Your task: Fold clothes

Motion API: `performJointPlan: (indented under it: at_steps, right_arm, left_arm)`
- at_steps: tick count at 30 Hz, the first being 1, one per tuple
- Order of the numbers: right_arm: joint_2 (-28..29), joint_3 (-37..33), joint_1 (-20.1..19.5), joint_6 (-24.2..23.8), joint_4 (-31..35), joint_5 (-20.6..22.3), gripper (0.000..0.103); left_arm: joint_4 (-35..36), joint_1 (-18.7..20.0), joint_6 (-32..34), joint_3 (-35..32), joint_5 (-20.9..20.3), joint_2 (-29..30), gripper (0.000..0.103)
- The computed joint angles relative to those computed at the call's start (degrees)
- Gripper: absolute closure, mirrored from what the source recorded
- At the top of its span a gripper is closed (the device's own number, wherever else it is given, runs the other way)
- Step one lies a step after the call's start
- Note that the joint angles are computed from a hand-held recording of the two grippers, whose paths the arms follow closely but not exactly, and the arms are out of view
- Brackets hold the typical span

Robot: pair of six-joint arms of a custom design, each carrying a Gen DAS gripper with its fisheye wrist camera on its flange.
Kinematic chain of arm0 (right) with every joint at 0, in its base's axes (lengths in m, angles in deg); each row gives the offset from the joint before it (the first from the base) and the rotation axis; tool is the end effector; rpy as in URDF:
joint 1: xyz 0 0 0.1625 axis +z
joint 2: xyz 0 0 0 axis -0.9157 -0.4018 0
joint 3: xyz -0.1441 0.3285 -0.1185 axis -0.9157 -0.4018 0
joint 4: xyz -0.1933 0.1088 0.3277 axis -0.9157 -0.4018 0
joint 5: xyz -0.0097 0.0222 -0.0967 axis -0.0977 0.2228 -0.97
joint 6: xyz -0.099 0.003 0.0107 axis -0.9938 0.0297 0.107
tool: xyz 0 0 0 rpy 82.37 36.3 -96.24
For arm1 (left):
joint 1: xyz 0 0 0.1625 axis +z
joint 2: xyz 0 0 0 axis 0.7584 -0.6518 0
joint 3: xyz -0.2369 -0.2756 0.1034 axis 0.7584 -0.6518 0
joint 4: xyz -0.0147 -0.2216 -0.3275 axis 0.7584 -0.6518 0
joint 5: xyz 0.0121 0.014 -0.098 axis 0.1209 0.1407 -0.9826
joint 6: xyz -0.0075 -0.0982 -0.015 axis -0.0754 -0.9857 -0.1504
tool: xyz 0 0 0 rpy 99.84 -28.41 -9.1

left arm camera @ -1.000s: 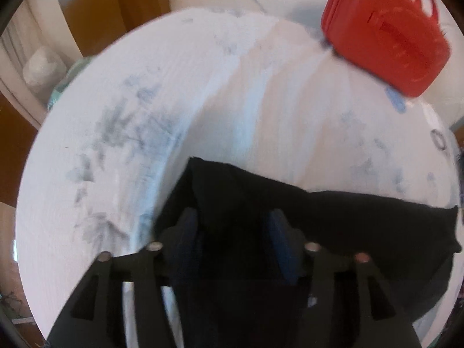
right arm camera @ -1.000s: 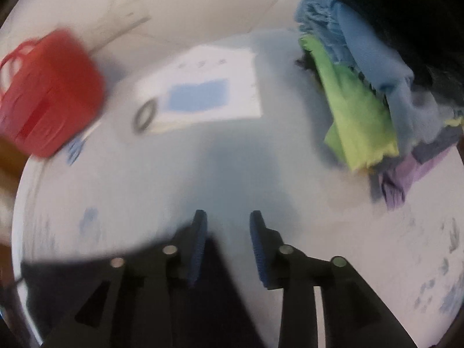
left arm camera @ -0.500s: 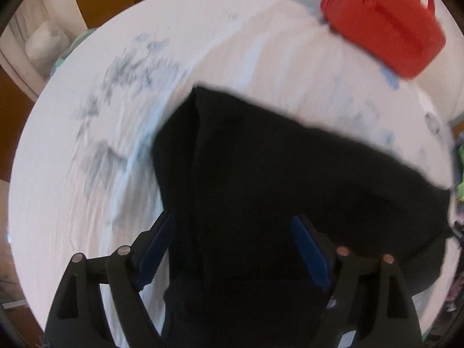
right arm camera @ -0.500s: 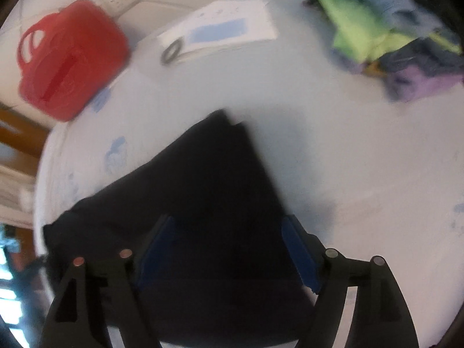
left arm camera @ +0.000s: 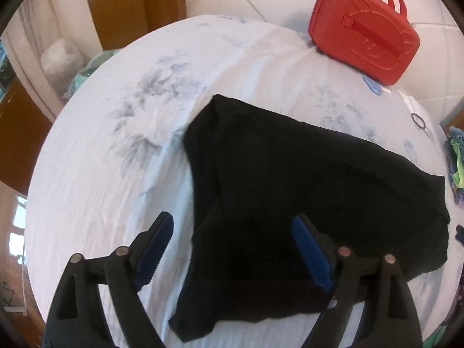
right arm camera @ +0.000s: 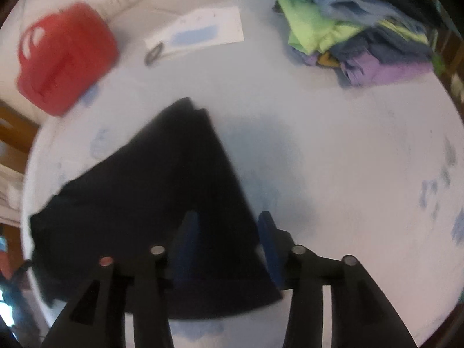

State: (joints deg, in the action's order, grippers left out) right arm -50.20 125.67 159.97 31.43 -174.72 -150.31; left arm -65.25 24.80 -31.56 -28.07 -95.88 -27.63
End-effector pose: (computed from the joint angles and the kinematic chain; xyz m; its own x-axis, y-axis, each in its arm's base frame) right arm 0.1286 -0.7999 0.2366 -0.8397 0.2890 0.4597 0.0528 0.8860 -0.4606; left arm -0.0085 -0.7890 0.3572 -0.7422 -0.2085 -0.6369 0.1410 0.8805 -0.4525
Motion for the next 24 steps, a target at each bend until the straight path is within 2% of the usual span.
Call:
performJointPlan:
  at_steps: [3, 7, 11, 15, 20, 24]
  right_arm:
    - [-4.12, 8.51, -0.54, 3.18, -4.73, 0.91, 0.050]
    - [-6.84, 14.46, -1.45, 6.94, -6.62, 0.97, 0.049]
    - [-9.85, 19.16, -1.58, 7.21, -9.56, 2.58, 0.049]
    - [-9.69, 18.28, -0.40, 2.11, -9.68, 2.20, 0.049]
    - [-8.08, 14.48, -1.14, -7.19, -7.72, 7.68, 0.049]
    - [-3.89, 5.08, -2.18, -19.39, -1.69, 11.08, 0.045]
  left_arm:
    - [-0.13, 0.36, -1.45, 3.47, 1.19, -2.05, 0.018]
    - [0.98, 0.52, -4.14, 6.71, 1.21, -3.61, 0.018]
    - [-1.53, -0.83, -1.90, 11.12, -0.08, -5.63, 0.018]
    - [-2.63, -3.31, -1.18, 12.43, 0.82, -3.95, 0.018]
    - [-2.09, -6.57, -7.90, 14.02, -1.03, -1.45, 0.018]
    - [-4.15, -11.00, -16.47, 16.06, 2.56, 1.96, 0.018]
